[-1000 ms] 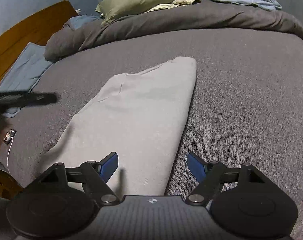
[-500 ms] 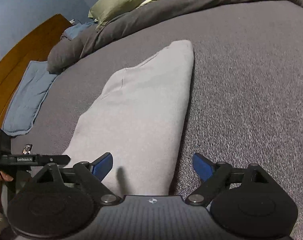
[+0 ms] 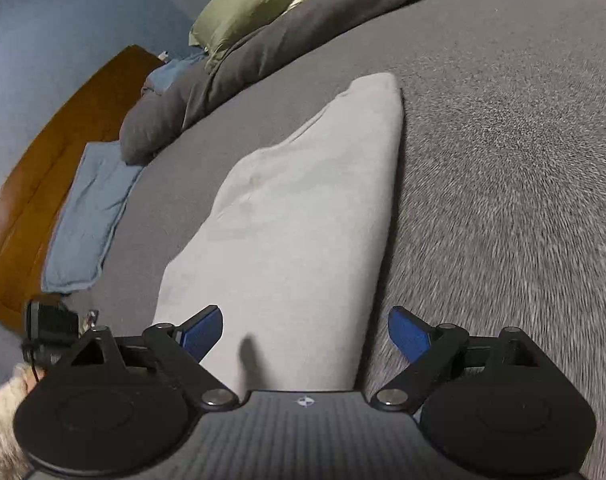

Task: Fold small clothes

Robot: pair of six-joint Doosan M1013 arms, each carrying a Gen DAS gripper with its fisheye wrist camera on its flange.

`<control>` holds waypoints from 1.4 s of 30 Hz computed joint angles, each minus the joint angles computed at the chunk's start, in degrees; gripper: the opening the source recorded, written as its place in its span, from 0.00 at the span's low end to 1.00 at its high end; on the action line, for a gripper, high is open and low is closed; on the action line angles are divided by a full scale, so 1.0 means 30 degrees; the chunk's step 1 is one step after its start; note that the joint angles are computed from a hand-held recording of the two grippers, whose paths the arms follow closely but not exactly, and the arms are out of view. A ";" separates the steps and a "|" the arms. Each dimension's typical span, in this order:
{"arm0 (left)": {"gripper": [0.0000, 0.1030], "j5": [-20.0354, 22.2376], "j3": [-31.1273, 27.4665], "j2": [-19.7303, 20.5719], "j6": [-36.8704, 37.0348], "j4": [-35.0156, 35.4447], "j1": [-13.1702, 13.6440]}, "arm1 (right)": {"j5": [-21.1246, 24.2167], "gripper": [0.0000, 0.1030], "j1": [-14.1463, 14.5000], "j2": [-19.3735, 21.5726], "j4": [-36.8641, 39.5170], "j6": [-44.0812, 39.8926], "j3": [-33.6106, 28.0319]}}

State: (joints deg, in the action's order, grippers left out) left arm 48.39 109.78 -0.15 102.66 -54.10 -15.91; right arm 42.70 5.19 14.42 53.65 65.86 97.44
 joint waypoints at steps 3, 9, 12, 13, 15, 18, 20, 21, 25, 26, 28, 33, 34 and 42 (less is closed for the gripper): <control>0.93 -0.0295 0.0165 0.0073 0.0424 -0.1095 -0.0117 | -0.0287 0.89 -0.0297 0.0766 0.0898 -0.0315 -0.0303; 0.59 -0.0698 0.0355 0.0125 0.2411 -0.1137 -0.0430 | 0.0990 0.90 -0.0875 0.2423 0.5439 -0.4101 -0.1047; 0.51 -0.0055 0.0901 0.0286 0.4018 -0.3327 0.0289 | 0.2857 0.90 -0.1373 0.3492 0.7461 -0.5613 -0.1797; 0.51 0.0253 0.1019 0.0377 0.4698 -0.3955 0.0489 | 0.3016 0.90 -0.1411 0.3795 0.7865 -0.5526 -0.2012; 0.51 0.0684 0.1175 0.0587 0.5657 -0.4903 0.0796 | 0.3753 0.90 -0.1535 0.4487 0.8331 -0.5579 -0.2689; 0.51 0.1327 0.1547 0.0843 0.6662 -0.6309 0.1279 | 0.4698 0.91 -0.1544 0.5595 0.9111 -0.5960 -0.3826; 0.51 0.1621 0.1682 0.0953 0.6956 -0.6878 0.1462 | 0.4832 0.91 -0.1444 0.6208 0.9454 -0.6307 -0.4583; 0.51 0.1649 0.1734 0.0977 0.7053 -0.7057 0.1496 | 0.5057 0.90 -0.1428 0.6548 0.9581 -0.6415 -0.5013; 0.48 0.1979 0.1824 0.1052 0.7457 -0.7871 0.1689 | 0.2988 0.45 -0.0951 0.7052 0.8211 -0.5258 -0.6191; 0.47 0.1838 0.1807 0.1039 0.7465 -0.8123 0.1487 | 0.2444 0.20 -0.0869 0.7123 0.7897 -0.5064 -0.6417; 0.47 0.1984 0.1712 0.1139 0.7890 -0.8907 0.1376 | 0.2164 0.19 -0.0872 0.7021 0.8718 -0.6223 -0.6428; 0.46 0.1787 0.0995 0.1847 0.9282 -1.0141 0.1032 | 0.1671 0.18 -0.0813 0.7264 0.8101 -0.7194 -0.8298; 0.46 0.1390 0.0816 0.1949 0.9529 -1.0382 0.0888 | 0.1543 0.18 -0.0843 0.7378 0.8033 -0.7155 -0.8832; 0.46 -0.3290 -0.1184 0.3063 0.9140 -0.8711 -0.0713 | -0.3801 0.40 -0.0459 0.8468 -0.0972 -0.0211 -1.3040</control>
State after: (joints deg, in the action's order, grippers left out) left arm 38.52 106.22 9.04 130.08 -80.24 -18.05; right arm 31.30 3.82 39.82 50.73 65.22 58.32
